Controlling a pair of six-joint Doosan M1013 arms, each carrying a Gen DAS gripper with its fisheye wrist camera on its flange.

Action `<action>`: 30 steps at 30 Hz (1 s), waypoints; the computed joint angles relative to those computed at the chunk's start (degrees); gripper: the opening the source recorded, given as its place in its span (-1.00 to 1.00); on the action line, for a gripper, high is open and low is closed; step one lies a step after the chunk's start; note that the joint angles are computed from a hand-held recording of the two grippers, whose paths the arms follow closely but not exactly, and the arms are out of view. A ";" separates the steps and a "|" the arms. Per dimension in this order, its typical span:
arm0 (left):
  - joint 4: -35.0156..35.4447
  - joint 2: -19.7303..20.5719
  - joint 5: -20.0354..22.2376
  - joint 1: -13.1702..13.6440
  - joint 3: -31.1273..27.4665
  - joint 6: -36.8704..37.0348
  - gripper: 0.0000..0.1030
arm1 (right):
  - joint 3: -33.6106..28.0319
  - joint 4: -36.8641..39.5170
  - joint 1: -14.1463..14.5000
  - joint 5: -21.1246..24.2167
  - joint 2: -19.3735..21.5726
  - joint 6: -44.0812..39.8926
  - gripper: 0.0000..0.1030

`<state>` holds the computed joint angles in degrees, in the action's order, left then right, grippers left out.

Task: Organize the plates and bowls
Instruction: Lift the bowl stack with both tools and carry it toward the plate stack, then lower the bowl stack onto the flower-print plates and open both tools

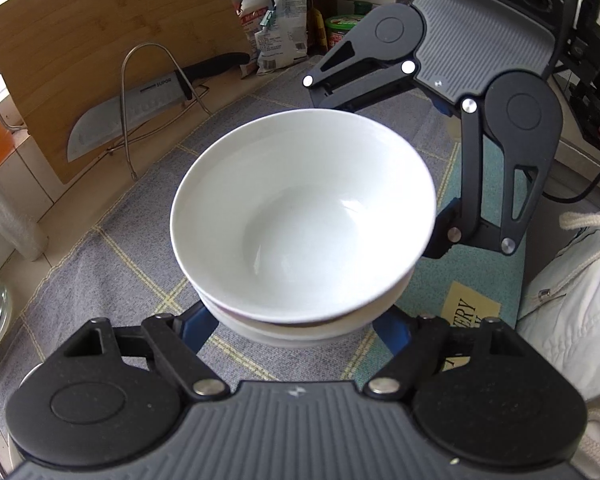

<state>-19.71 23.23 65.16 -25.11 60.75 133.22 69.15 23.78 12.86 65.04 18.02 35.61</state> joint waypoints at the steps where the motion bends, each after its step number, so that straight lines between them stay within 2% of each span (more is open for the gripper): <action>1: 0.18 -0.35 -0.21 0.08 0.31 -0.45 0.60 | -0.11 -0.01 0.22 -0.12 -0.06 -0.36 0.59; 16: 1.95 -5.21 -3.75 3.02 5.87 -2.55 0.60 | -5.43 -0.34 4.41 0.92 2.95 -2.20 0.59; 30: 1.52 -6.50 -5.28 7.45 7.78 -0.66 0.60 | -13.21 -1.61 8.19 1.58 8.44 -1.06 0.59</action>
<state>-18.19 16.73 59.88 -17.66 68.52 132.56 55.94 22.17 21.04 66.62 26.45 34.55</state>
